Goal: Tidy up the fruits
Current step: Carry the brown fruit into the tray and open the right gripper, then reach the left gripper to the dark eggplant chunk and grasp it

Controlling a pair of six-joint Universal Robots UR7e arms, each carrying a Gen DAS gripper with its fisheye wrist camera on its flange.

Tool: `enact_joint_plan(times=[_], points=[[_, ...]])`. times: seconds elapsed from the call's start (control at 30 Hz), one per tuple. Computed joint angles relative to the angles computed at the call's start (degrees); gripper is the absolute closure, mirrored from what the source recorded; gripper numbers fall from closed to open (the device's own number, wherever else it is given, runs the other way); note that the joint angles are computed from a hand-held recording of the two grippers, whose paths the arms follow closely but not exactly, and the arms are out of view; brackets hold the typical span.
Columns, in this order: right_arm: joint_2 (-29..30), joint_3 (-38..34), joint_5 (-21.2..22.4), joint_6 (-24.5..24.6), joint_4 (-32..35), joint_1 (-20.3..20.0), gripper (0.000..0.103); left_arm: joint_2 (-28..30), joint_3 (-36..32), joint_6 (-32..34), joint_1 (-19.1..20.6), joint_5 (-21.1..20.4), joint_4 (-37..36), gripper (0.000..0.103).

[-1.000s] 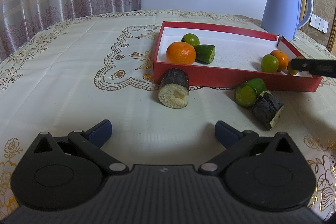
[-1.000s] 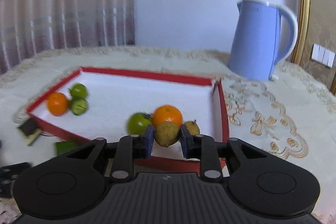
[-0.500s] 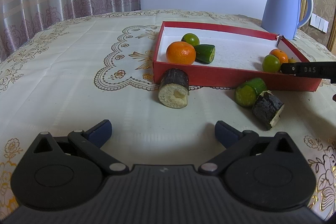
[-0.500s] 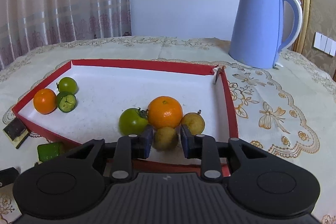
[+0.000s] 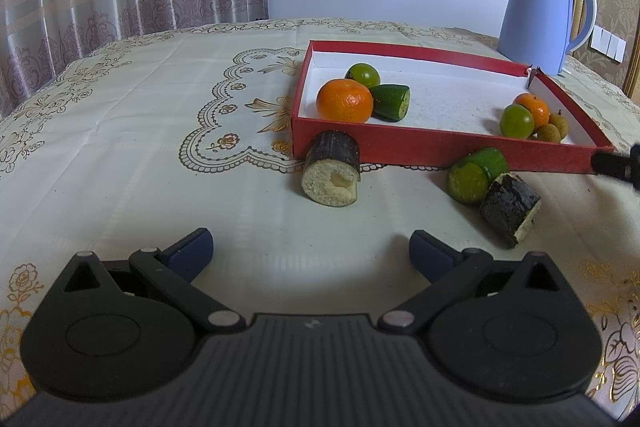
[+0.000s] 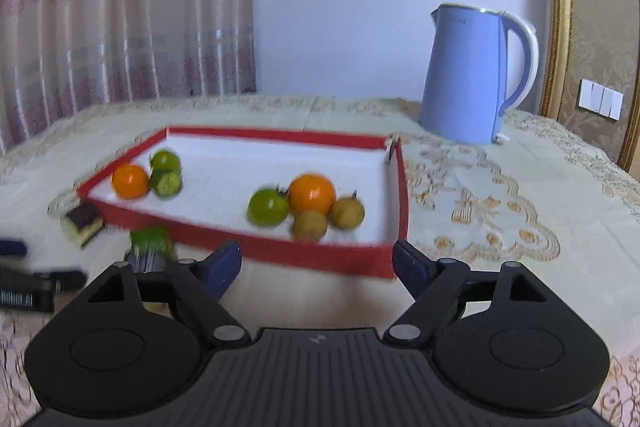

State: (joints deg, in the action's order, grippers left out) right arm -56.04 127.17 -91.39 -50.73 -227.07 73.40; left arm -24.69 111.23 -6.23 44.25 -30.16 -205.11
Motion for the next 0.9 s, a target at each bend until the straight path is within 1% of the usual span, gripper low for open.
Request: enact_joint_plan(times=[0.07, 0.13, 0.17, 0.23, 0.3, 0.33, 0.4, 0.47, 0.53, 0.67, 0.77, 0.83, 0.9], points=[[0.45, -0.05, -1.56, -1.36, 0.65, 0.16, 0.02, 0.0, 0.0, 0.0, 0.0, 0.0, 0.0, 0.0], [1.05, -0.46, -2.62, -1.63, 1.27, 0.1, 0.02, -0.03, 0.03, 0.0, 0.0, -0.01, -0.01, 0.0], [1.15, -0.91, -3.36, -1.15, 2.41, 0.18, 0.02, -0.01, 0.01, -0.02, -0.01, 0.0, 0.01, 0.0], [1.36, -1.42, -3.33, 0.2, 3.53, -0.17, 0.02, -0.01, 0.01, -0.02, -0.01, 0.0, 0.01, 0.0], [0.77, -2.17, -4.65, 1.72, 6.81, -0.04, 0.018, -0.06, 0.16, -0.01, 0.04, -0.4, -0.62, 0.0], [0.41, -2.06, -4.15, 2.21, 7.5, -0.33, 0.015, -0.14, 0.36, 0.07, 0.13, -0.79, -1.32, 0.0], [-0.18, -1.86, -3.18, 2.47, 8.96, -0.72, 0.012, -0.44, 1.0, 0.28, 0.39, -2.08, -3.48, 0.0], [0.2, -2.0, -3.96, 1.83, 8.59, -0.43, 0.012, -0.51, 1.34, 0.57, 0.53, -2.88, -5.34, 0.0], [0.34, -2.08, -4.28, 1.47, 8.63, -0.28, 0.009, -0.59, 1.24, 0.56, 0.51, -2.85, -5.28, 0.0], [-0.3, -1.98, -3.21, 2.04, 9.78, -0.68, 0.009, -0.14, -0.57, 0.91, 0.17, -0.81, -3.98, 0.0], [-0.56, -1.99, -2.73, 2.36, 10.29, -0.86, 0.008, 0.95, -3.3, 3.7, -0.01, 1.8, -3.45, 0.0], [-0.65, -1.94, -2.65, 2.41, 10.39, -0.9, 0.008, 1.62, -5.24, 6.61, 0.24, 2.49, -3.29, 0.0], [-0.75, -1.94, -2.54, 2.48, 10.54, -0.94, 0.008, 2.41, -7.08, 7.81, 0.52, 4.26, -2.18, 0.0]])
